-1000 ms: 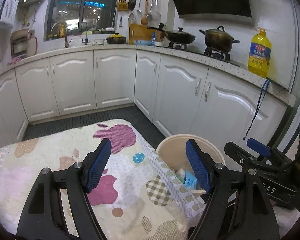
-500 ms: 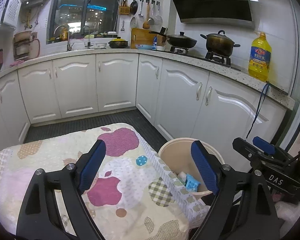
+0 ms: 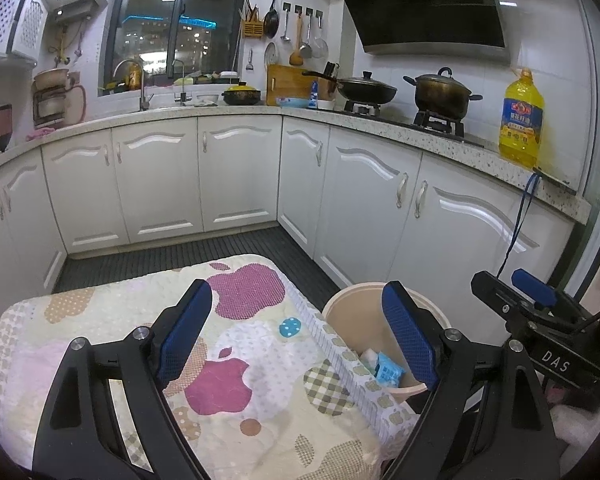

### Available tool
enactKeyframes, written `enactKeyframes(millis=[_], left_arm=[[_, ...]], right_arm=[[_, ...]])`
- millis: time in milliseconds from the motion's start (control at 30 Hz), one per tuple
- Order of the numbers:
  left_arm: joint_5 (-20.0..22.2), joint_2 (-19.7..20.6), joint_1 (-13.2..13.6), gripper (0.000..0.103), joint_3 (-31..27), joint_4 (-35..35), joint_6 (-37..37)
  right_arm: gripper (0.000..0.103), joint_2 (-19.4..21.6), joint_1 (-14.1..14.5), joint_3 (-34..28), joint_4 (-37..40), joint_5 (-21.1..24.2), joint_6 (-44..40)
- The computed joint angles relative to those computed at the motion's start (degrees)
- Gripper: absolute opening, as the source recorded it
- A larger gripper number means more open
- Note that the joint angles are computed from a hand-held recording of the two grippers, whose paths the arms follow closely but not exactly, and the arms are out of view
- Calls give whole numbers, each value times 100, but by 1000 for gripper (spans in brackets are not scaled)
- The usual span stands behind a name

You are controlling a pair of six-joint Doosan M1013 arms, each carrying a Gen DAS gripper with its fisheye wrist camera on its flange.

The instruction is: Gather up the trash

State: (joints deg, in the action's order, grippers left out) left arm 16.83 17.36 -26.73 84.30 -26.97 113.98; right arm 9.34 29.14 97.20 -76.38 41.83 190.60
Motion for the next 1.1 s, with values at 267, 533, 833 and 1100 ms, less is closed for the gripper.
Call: enactKeyframes(millis=[267, 533, 833, 1100], left_arm=[[-6, -17, -34, 87, -5, 745, -737], [-150, -46, -94, 87, 42, 1461, -1260], [-200, -64, -56, 87, 91, 284, -82], [-45, -25, -59, 87, 21, 703, -530]], right_arm=[[90, 0, -32, -22, 164, -43, -88], [90, 3, -32, -10, 140, -50, -63], [90, 17, -38, -6, 74, -61, -27], [90, 15, -54, -8, 118, -84, -63]])
